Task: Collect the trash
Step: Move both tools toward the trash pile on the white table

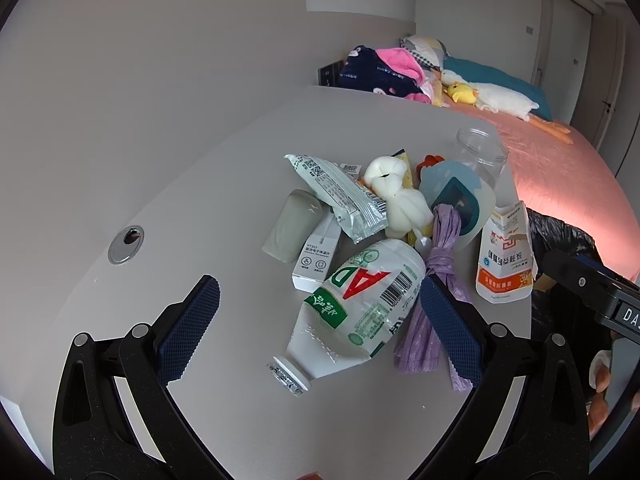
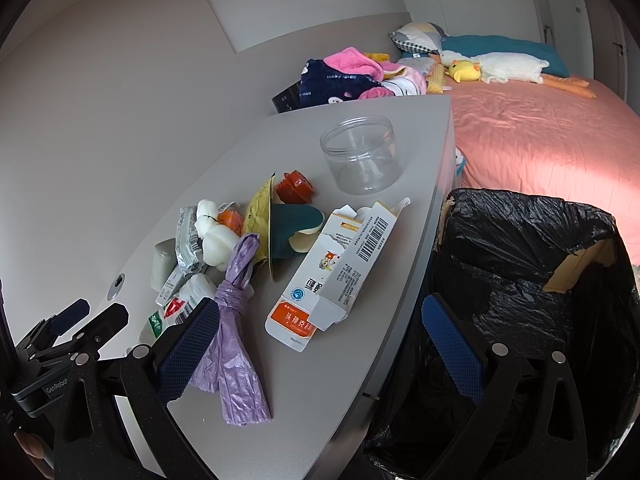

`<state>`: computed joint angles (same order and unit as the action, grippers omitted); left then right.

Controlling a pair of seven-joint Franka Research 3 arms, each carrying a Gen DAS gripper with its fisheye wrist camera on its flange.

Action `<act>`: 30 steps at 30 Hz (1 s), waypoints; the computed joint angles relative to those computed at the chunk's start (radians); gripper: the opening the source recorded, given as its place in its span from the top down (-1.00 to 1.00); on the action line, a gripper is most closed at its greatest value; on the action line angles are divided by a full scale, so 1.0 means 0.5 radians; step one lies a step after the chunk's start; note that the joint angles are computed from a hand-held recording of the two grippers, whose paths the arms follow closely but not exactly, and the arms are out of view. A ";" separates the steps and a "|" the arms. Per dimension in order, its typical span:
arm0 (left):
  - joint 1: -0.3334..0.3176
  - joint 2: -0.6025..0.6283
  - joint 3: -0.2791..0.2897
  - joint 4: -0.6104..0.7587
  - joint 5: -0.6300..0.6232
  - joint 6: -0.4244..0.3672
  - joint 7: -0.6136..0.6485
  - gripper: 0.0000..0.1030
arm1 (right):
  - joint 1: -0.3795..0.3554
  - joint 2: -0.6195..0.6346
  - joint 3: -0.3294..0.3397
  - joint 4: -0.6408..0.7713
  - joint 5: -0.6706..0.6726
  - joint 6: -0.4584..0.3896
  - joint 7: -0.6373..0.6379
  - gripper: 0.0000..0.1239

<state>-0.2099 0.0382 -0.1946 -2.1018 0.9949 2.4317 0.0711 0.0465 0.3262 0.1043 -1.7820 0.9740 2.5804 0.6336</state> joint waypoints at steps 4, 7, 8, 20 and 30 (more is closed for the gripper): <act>0.000 0.000 0.001 -0.001 -0.005 0.004 0.008 -0.88 | -0.001 -0.002 0.000 -0.001 -0.005 -0.001 0.002 -0.63; 0.000 0.000 0.001 -0.001 -0.005 0.004 0.008 -0.88 | 0.000 -0.001 0.001 -0.004 -0.005 0.001 0.001 -0.63; 0.000 0.000 0.001 0.000 -0.007 0.004 0.010 -0.88 | -0.001 -0.001 0.001 -0.005 -0.003 0.001 -0.002 -0.63; 0.000 0.017 0.005 0.004 -0.027 0.022 0.055 -0.88 | 0.000 0.002 -0.002 -0.005 -0.021 -0.003 0.006 -0.63; 0.041 0.035 0.034 -0.045 -0.154 0.130 0.180 -0.88 | -0.002 0.084 0.004 0.075 -0.073 -0.061 0.046 -0.63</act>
<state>-0.1892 0.0557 -0.1774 -2.1241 0.9181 2.4966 0.1610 0.0456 0.3682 0.1062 -1.7447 0.9375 2.5500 0.6564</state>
